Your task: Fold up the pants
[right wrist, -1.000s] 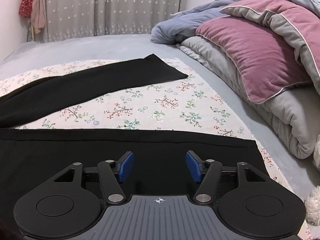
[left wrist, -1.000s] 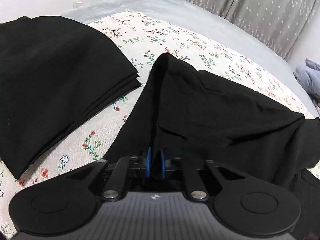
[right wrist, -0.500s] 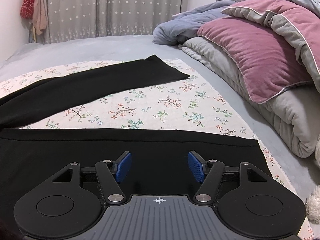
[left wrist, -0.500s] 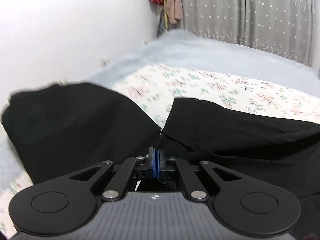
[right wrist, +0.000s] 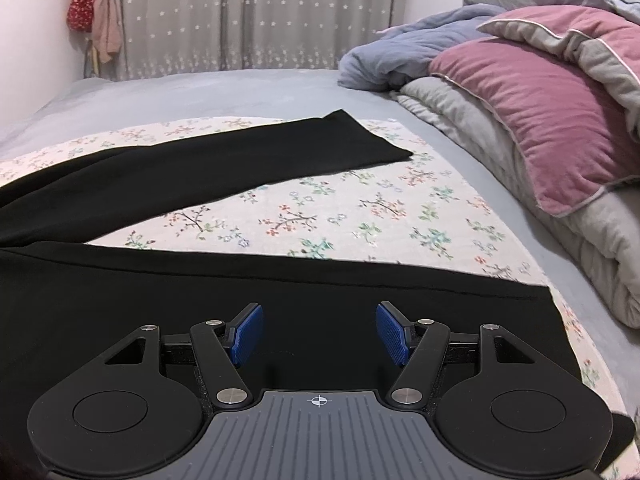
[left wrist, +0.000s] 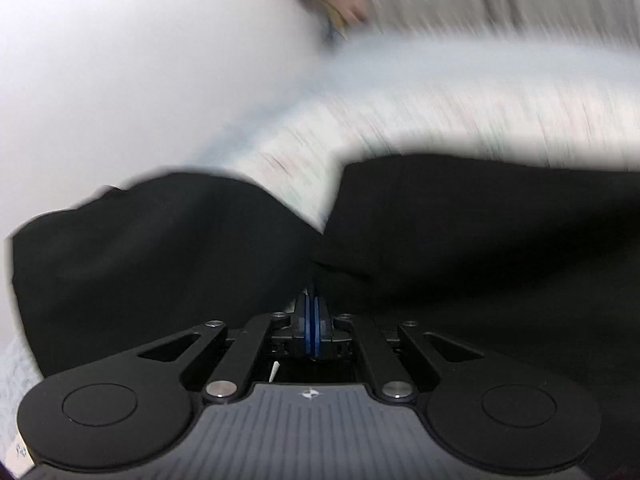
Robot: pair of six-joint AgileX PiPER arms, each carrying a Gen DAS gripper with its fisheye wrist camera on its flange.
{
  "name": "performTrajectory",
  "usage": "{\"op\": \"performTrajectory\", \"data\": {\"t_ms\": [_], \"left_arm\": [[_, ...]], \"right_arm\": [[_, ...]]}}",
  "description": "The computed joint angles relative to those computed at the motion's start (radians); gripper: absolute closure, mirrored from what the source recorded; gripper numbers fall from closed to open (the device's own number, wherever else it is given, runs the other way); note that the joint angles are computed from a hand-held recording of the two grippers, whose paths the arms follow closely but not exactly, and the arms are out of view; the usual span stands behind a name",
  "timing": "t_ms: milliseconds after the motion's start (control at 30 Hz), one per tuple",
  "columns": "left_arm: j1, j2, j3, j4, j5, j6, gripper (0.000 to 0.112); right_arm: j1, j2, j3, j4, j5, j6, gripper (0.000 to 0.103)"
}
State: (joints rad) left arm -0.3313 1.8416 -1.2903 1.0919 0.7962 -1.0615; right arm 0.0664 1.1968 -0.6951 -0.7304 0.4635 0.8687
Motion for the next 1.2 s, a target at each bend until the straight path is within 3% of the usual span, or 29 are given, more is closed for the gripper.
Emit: {"op": "performTrajectory", "data": {"t_ms": [67, 133, 267, 300, 333, 400, 500, 633, 667, 733, 767, 800, 833, 900, 1000, 1133, 1200], "left_arm": [[-0.055, 0.046, -0.008, 0.102, 0.084, 0.043, 0.112], [-0.046, 0.045, -0.031, 0.104, 0.089, 0.072, 0.1], [0.128, -0.11, -0.066, -0.255, -0.178, 0.151, 0.089], [0.168, -0.124, -0.083, -0.355, -0.229, 0.182, 0.077], [0.201, -0.127, -0.1, -0.454, -0.27, 0.234, 0.064], [0.238, -0.081, -0.182, -0.654, -0.297, 0.371, 0.057], [0.273, 0.043, -0.371, -0.917, -0.222, 0.619, 0.049], [0.284, 0.202, -0.556, -1.049, -0.14, 0.69, 0.038], [0.28, 0.251, -0.617, -1.042, -0.099, 0.684, 0.038], [0.243, 0.294, -0.656, -0.939, -0.069, 0.591, 0.043], [0.217, 0.308, -0.66, -0.839, -0.069, 0.524, 0.051], [0.19, 0.33, -0.692, -0.739, -0.029, 0.486, 0.081], [0.163, 0.349, -0.725, -0.648, 0.02, 0.457, 0.104], [0.151, 0.335, -0.7, -0.585, 0.006, 0.411, 0.107], [0.167, 0.293, -0.656, -0.557, -0.041, 0.338, 0.109], [0.198, 0.265, -0.644, -0.568, -0.084, 0.292, 0.11], [0.2, 0.274, -0.646, -0.585, -0.084, 0.306, 0.11]], "right_arm": [[-0.043, 0.039, -0.031, 0.034, -0.037, -0.048, 0.035], [-0.119, 0.093, -0.087, 0.155, -0.087, -0.201, 0.035], [-0.285, 0.255, -0.26, 0.51, -0.19, -0.58, 0.031], [-0.317, 0.308, -0.318, 0.606, -0.199, -0.675, 0.029], [-0.349, 0.386, -0.406, 0.692, -0.191, -0.751, 0.029], [-0.39, 0.536, -0.585, 0.749, -0.138, -0.788, 0.029], [-0.443, 0.766, -0.885, 0.808, -0.032, -0.759, 0.029], [-0.487, 1.035, -1.266, 0.782, 0.106, -0.6, 0.031], [-0.494, 1.094, -1.354, 0.777, 0.15, -0.559, 0.033], [-0.514, 1.188, -1.482, 0.847, 0.198, -0.536, 0.064], [-0.517, 1.212, -1.509, 0.876, 0.198, -0.545, 0.073], [-0.513, 1.237, -1.546, 0.873, 0.21, -0.553, 0.094], [-0.501, 1.259, -1.583, 0.831, 0.227, -0.552, 0.098], [-0.479, 1.236, -1.537, 0.754, 0.182, -0.566, 0.1], [-0.468, 1.058, -1.254, 0.613, -0.006, -0.463, 0.1], [-0.483, 0.762, -0.86, 0.227, -0.179, -0.212, 0.1], [-0.495, 0.66, -0.715, 0.027, -0.188, -0.062, 0.1]]}}
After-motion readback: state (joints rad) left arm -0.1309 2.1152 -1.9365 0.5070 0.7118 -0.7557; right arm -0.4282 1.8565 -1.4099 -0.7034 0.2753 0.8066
